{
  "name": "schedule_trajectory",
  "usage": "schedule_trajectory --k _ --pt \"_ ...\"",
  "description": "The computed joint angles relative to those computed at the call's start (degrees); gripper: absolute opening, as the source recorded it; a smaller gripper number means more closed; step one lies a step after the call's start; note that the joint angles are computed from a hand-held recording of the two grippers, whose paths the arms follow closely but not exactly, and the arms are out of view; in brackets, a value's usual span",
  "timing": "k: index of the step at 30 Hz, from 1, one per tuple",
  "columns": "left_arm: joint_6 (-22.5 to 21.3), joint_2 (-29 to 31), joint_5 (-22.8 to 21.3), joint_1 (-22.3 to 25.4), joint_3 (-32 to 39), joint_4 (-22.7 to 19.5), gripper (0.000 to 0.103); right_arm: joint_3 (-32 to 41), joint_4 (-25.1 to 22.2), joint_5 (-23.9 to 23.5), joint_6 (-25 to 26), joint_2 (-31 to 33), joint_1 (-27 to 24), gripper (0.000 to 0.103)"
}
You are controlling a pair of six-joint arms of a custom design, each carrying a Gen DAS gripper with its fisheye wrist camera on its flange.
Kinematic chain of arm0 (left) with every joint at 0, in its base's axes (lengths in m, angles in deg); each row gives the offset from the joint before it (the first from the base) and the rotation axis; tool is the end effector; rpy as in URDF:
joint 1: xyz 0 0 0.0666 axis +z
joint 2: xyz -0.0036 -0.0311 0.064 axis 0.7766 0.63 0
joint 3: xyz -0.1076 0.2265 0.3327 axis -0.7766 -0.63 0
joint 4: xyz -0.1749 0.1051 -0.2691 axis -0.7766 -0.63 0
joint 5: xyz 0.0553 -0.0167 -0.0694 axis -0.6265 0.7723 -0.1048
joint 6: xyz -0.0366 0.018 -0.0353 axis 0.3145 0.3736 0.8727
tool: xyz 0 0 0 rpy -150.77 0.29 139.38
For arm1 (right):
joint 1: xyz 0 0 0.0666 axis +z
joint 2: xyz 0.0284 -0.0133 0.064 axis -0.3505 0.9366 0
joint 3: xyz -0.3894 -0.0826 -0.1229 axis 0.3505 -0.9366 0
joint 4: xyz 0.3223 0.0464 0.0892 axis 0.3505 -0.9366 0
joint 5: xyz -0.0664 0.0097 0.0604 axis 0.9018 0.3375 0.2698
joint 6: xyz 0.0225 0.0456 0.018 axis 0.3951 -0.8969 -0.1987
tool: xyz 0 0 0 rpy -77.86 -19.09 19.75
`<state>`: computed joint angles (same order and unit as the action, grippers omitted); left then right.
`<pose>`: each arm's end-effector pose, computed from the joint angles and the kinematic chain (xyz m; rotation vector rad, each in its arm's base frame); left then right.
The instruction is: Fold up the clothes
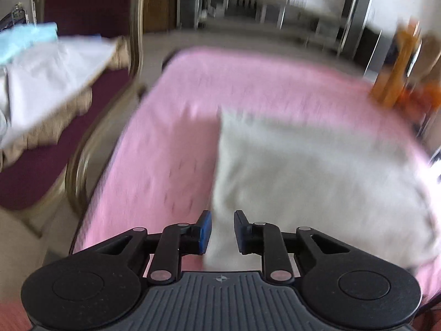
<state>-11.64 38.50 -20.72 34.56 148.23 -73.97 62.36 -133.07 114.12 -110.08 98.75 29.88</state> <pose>0.4100 -0.1262 0.3713 0.4057 2.3895 -0.2994 0.2170 0.2287 0.3291 1.2971 2.0430 0.3933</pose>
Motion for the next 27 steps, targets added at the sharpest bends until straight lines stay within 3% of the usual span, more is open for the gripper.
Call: schedule_trajectory --k 2,4,8,13,16,18,20,21,22,23,25,27 --pt "0.2 -0.1 1.6 0.1 1.4 1.4 0.022 1.1 2.7 1.9 4.6 0.3 -0.5 0.017" --pt "-0.5 1.1 1.6 -0.7 3.9 1.3 0.023 1.1 8.2 1.4 9.9 -0.8 -1.7 0.018" --pt "-2.1 4.9 0.8 -3.0 9.4 0.6 0.023 3.0 20.5 -6.5 23.8 1.6 -9.9 0.019" --pt "-3.4 12.6 -1.8 -5.3 15.4 0.6 0.023 7.2 23.4 -9.3 33.1 7.1 -15.4 0.019" --pt "-2.8 16.4 -2.6 -5.4 17.4 -2.0 0.022 6.4 25.3 -11.8 34.4 10.1 -18.9 0.019" --pt "-3.0 18.7 -3.5 -5.5 18.9 -5.7 0.022 5.5 25.3 -15.8 32.9 11.2 -21.1 0.019" --pt "-4.4 19.4 -5.1 -5.9 19.3 -6.7 0.023 4.2 26.8 -21.8 31.9 12.4 -23.8 0.019" --pt "-5.1 19.8 -5.9 -6.0 19.5 -7.2 0.024 4.7 25.3 -22.2 32.1 13.3 -24.4 0.019" --pt "-5.3 20.0 -6.4 -6.1 19.6 -7.4 0.026 5.3 23.8 -22.6 32.4 14.1 -25.0 0.014" --pt "-4.8 20.0 -6.3 -5.9 19.6 -7.3 0.027 5.9 22.3 -22.9 32.7 15.1 -25.5 0.003" --pt "-3.9 19.9 -6.1 -5.5 19.5 -7.0 0.028 7.4 18.6 -17.7 32.9 15.9 -25.4 0.004" --pt "-2.5 19.4 -6.1 -5.2 19.1 -6.2 0.027 10.4 11.1 -9.4 31.8 16.6 -24.0 0.010"
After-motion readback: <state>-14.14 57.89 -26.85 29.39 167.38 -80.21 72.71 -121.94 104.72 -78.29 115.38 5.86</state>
